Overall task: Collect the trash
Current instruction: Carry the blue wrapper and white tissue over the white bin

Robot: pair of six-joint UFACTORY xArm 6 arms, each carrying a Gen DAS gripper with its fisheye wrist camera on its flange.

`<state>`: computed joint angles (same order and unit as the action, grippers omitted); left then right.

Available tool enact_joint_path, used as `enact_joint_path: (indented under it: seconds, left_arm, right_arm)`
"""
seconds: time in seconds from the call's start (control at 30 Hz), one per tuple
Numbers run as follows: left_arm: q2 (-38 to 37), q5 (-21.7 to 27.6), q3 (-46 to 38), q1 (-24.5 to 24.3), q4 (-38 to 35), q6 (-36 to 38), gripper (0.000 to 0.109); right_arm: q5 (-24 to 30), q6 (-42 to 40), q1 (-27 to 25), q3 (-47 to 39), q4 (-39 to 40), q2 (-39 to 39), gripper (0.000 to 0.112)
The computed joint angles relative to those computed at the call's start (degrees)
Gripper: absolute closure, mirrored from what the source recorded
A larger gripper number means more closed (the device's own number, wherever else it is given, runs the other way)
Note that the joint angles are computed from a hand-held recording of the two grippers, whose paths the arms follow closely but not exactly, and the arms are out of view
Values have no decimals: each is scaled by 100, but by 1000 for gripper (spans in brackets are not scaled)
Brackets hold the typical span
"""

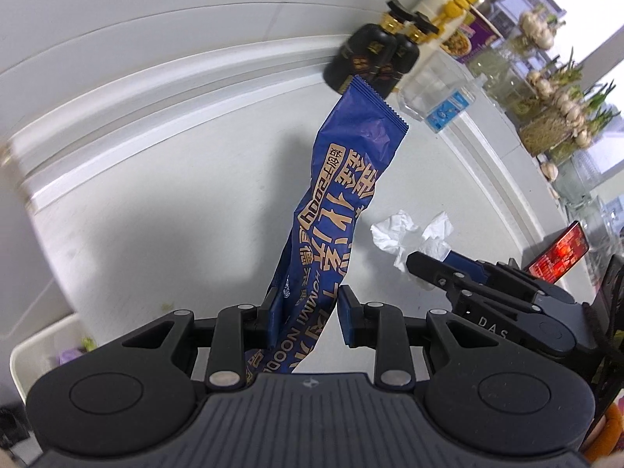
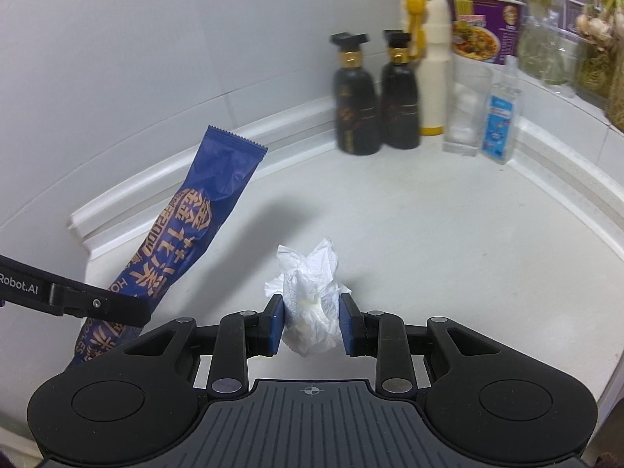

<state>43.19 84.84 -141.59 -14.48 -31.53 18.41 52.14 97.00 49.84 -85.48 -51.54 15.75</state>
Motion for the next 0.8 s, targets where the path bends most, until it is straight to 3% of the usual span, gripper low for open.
enact_joint_path:
  seconds: [0.3, 0.67, 0.8]
  left_arm:
    - [-1170, -701, 1898, 401, -202, 184, 82]
    - [-2123, -1177, 3359, 995, -481, 200, 82]
    - [-2495, -1340, 3962, 1221, -572, 160, 82]
  right_arm:
    - [-127, -610, 169, -946, 302, 719, 84]
    - [-817, -1391, 41, -703, 578, 598, 83]
    - [-867, -1749, 105, -1248, 779, 989, 83]
